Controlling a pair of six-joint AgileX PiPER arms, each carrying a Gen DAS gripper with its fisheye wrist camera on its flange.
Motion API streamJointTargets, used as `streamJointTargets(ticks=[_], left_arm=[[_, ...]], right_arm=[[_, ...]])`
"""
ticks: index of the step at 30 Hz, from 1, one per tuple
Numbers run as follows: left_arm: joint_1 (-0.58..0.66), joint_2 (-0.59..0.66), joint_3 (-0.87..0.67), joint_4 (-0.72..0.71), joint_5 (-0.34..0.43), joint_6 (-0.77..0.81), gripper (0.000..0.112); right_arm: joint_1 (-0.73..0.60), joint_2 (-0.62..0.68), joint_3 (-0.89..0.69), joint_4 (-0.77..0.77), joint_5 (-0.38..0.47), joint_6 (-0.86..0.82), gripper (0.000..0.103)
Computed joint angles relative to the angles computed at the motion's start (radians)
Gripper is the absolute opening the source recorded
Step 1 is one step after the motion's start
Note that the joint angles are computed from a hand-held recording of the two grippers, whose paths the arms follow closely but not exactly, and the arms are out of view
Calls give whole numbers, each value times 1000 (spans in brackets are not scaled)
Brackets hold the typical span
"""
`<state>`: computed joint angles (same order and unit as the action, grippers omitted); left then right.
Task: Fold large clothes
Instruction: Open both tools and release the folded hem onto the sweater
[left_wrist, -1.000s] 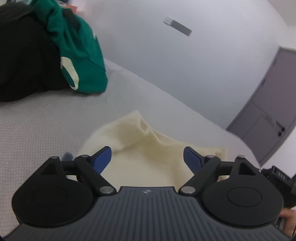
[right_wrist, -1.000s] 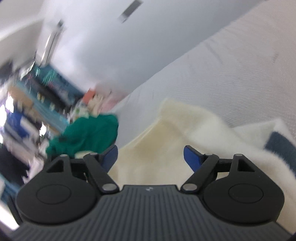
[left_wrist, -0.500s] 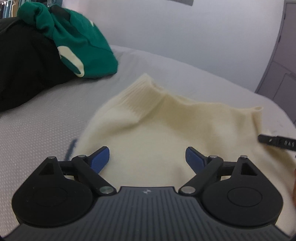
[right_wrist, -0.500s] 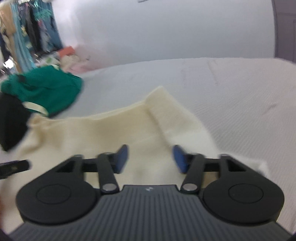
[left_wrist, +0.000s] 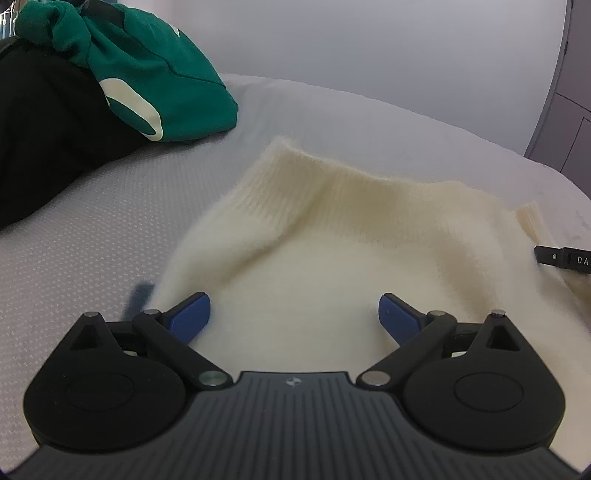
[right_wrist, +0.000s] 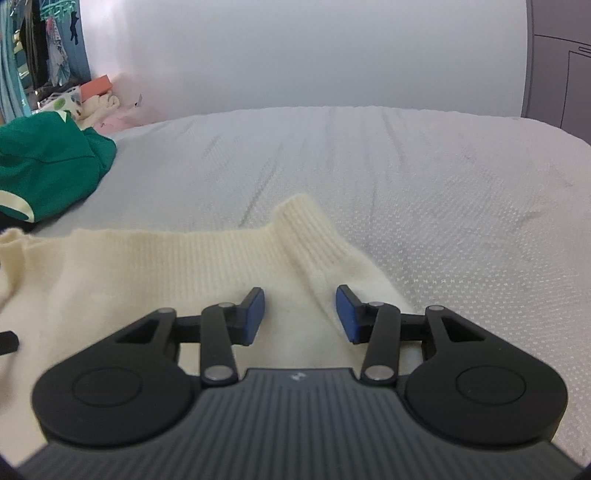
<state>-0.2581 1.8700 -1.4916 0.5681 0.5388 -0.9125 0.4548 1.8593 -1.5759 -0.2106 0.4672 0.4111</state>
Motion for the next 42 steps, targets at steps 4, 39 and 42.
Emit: streamJointTargets(ticks=[4,39,42], left_arm=[[-22,-60,31,13,23,-35,100],[-808,-505,367,471,605,-715,100],[-802,-497,371,467,597,-711,100]], right_arm=[[10,-65,58,15,-16,7,46],[318,-860,663,-56,2,103,47],[342,-858,673,-91,12,147,47]])
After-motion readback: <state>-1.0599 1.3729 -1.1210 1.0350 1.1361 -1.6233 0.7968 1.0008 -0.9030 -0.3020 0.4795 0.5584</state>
